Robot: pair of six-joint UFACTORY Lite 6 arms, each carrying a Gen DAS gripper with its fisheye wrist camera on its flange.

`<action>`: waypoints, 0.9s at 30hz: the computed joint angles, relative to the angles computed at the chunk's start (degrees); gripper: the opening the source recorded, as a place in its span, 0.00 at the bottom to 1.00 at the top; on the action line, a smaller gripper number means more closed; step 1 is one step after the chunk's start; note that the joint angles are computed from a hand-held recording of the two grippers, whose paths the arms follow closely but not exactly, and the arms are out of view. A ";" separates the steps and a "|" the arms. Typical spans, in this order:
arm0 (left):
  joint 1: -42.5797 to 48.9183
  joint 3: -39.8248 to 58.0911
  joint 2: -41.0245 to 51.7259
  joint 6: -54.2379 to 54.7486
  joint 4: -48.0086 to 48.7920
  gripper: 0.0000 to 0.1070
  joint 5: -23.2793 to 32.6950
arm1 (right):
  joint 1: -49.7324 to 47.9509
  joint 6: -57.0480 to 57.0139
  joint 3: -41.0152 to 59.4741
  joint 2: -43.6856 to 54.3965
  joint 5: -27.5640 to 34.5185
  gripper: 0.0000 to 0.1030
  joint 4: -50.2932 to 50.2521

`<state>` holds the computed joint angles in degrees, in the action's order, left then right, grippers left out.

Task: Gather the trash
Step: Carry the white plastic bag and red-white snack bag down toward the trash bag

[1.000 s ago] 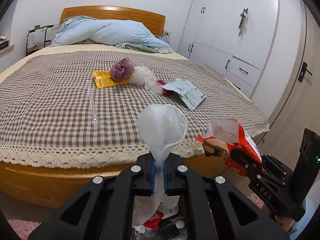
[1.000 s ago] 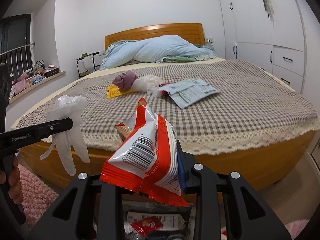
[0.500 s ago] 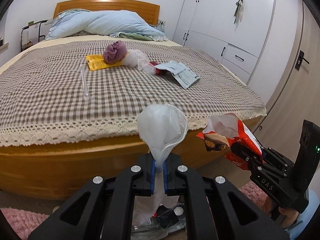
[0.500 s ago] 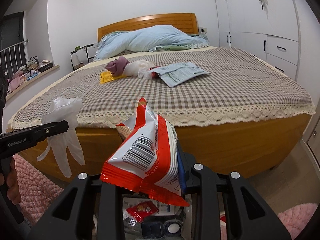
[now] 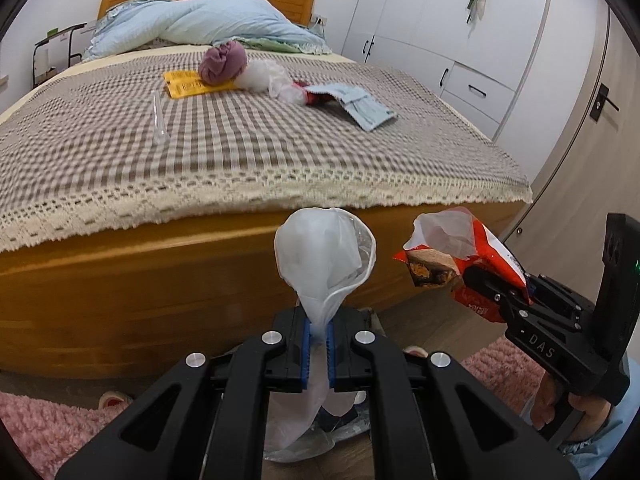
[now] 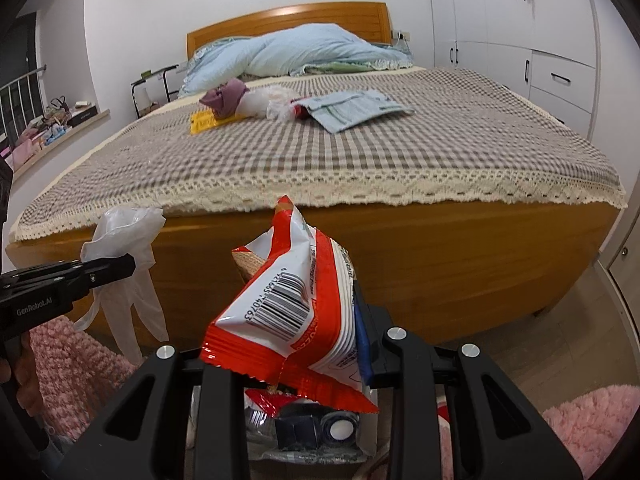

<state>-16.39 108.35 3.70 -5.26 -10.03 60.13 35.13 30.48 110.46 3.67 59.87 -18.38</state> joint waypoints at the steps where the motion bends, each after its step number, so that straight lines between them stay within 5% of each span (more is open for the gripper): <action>1: -0.09 -1.02 -0.39 0.11 0.02 0.03 -0.17 | 0.09 0.21 -0.37 -0.13 0.26 0.29 -0.11; 27: 1.10 -16.15 -0.40 3.88 -5.76 0.03 -2.89 | -1.01 -0.11 -4.17 2.28 4.99 0.29 4.09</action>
